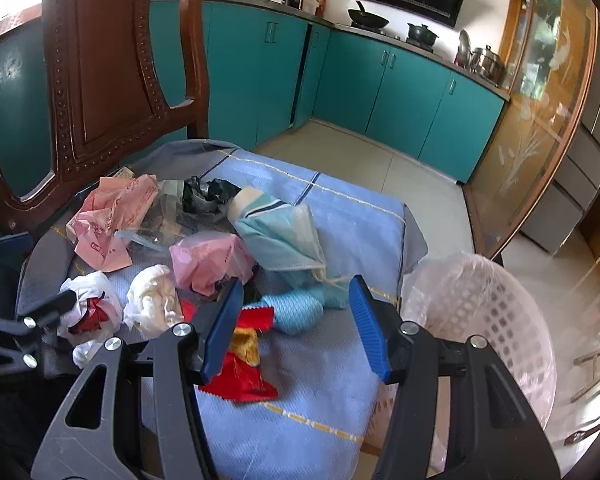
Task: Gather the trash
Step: 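Reach the right gripper to the red snack wrapper and grasp it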
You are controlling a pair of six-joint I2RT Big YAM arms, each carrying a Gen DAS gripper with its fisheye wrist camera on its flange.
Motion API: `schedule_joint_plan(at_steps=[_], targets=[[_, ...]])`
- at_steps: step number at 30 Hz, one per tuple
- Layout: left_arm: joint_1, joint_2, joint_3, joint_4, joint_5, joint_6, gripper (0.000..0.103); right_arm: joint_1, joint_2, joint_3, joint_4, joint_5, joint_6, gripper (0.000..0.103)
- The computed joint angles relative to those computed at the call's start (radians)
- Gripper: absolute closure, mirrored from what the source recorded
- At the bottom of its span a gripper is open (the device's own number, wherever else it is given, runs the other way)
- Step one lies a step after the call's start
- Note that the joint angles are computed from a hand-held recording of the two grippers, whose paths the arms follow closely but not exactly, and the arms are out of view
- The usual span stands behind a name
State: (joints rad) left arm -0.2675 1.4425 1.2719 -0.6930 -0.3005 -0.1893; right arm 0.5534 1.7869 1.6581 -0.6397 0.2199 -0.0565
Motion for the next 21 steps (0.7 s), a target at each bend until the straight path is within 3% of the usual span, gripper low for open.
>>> schedule_joint_plan(at_steps=[5, 12, 21], targets=[[0.0, 0.024, 0.02, -0.006, -0.004, -0.006, 0.02, -0.001, 0.007, -0.012, 0.013, 0.001, -0.008, 0.047], [-0.001, 0.042, 0.027, -0.011, -0.014, -0.018, 0.029, -0.002, 0.005, -0.017, 0.014, -0.009, 0.006, 0.045], [-0.002, 0.05, 0.03, -0.006, -0.008, -0.017, 0.029, -0.001, 0.003, -0.024, 0.02, -0.01, 0.005, 0.039]])
